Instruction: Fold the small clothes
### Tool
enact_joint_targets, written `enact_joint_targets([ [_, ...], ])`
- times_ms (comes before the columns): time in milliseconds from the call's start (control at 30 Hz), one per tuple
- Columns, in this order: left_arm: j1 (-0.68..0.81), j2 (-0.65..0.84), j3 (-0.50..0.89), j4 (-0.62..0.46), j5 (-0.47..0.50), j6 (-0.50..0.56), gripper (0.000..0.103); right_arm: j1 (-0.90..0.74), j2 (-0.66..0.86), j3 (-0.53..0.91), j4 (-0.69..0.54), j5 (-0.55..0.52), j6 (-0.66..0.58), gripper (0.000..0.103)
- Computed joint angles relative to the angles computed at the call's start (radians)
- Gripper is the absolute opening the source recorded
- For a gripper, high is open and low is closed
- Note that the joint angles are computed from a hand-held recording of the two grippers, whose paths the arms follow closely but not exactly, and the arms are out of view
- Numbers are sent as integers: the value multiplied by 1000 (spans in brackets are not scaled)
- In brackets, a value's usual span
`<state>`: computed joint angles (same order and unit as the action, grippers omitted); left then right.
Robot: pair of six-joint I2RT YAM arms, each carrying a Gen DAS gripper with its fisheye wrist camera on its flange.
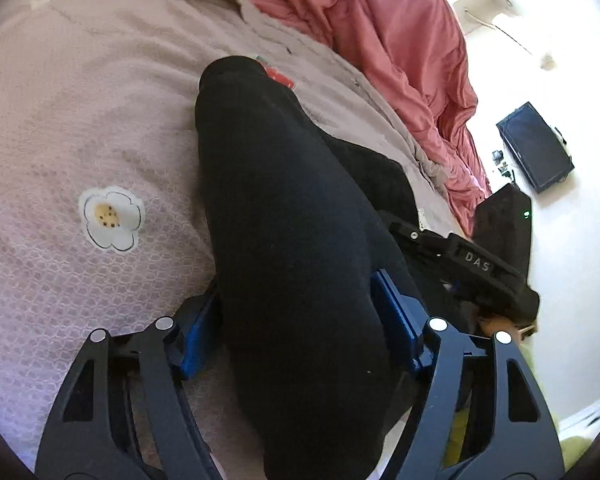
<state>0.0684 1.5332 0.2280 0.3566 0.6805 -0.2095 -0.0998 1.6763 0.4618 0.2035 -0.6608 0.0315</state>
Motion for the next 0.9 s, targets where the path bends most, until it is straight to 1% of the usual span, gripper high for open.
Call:
enact_joint_targets([
  [100, 0, -45, -9, -31, -1, 38, 57, -15, -99, -63, 30, -26, 8, 33],
  [167, 20, -76, -13, -59, 21, 56, 57, -26, -174, -100, 34, -44, 14, 32],
  [300, 22, -142, -31, -80, 23, 64, 57, -19, -320, -154, 1, -13, 30, 32],
  [400, 13, -203, -48, -92, 16, 65, 57, -47, -422, -200, -20, -26, 39, 32],
  [533, -6, -216, -56, -77, 8, 55, 57, -59, -498, -218, -60, -25, 43, 32],
  [700, 37, -268, -95, -94, 52, 112, 57, -67, -617, -265, -84, -8, 65, 32],
  [767, 49, -278, -106, -88, 68, 125, 57, -73, -684, -284, -113, -7, 75, 32],
  [867, 76, -352, -126, -132, 94, 148, 57, -88, -825, -303, -196, -20, 89, 32],
  [900, 100, -382, -133, -151, 134, 159, 57, -88, -854, -304, -212, -17, 90, 32],
])
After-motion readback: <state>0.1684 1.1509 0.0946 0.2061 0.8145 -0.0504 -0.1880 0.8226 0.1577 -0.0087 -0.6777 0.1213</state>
